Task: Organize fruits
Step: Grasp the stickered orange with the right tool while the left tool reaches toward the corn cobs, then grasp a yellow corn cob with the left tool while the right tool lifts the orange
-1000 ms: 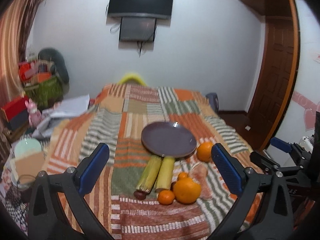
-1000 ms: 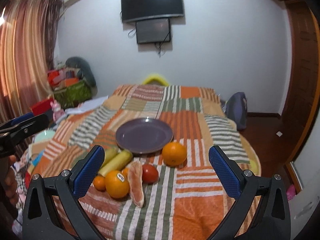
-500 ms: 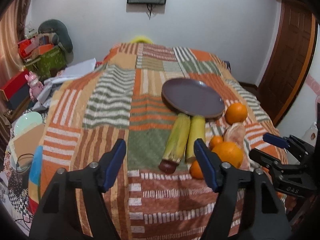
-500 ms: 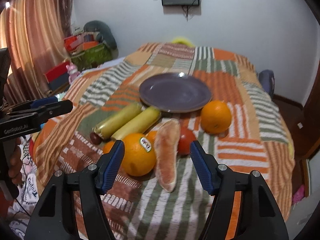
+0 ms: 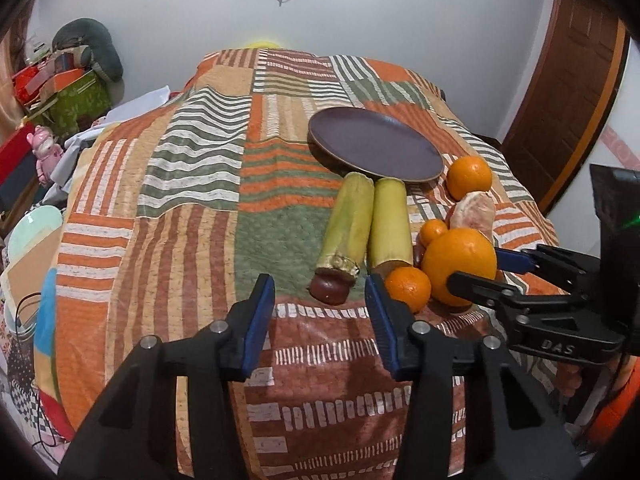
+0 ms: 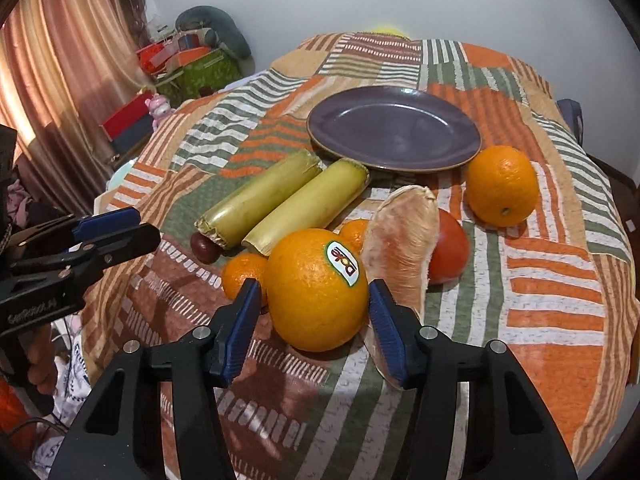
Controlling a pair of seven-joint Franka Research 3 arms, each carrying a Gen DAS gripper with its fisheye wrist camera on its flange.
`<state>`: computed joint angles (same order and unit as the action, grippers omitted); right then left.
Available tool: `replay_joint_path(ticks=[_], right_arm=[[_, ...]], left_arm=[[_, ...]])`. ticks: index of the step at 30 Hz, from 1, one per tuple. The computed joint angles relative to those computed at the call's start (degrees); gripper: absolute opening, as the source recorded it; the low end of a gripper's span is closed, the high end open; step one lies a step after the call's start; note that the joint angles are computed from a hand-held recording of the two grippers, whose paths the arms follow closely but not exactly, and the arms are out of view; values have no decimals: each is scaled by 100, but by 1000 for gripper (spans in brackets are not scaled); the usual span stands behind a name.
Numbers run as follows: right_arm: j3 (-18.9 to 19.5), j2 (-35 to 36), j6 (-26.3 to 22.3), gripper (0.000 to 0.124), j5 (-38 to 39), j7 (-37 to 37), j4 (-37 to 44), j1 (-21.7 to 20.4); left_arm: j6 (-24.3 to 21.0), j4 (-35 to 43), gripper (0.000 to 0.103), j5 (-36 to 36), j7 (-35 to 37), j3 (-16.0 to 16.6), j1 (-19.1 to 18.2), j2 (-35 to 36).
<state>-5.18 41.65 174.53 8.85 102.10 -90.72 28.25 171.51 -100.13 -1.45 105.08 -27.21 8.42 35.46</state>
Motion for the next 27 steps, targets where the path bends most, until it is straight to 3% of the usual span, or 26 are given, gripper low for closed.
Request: replay_joint_path(ticks=[6, 13, 15, 19, 24, 27], right_arm=[[-76, 69, -19, 50, -57, -37, 100, 40], [216, -23, 241, 49, 145, -206, -43, -212], [24, -95, 426, 49, 198, -113, -166, -70], [4, -263, 746, 49, 336, -196, -365, -106], [-543, -348, 903, 49, 513, -110, -449, 290], [-640, -363, 954, 49, 557, -136, -450, 316]], left_arm=[[-197, 212, 47, 57, -8, 108, -148, 113], [-520, 668, 47, 0, -1, 240, -350, 324], [-627, 855, 47, -35, 58, 232, -388, 419], [-943, 1436, 47, -44, 91, 359, -617, 722], [-1727, 2502, 47, -137, 215, 467, -901, 1300], [-2163, 3229, 47, -73, 179, 729, -1218, 1686]])
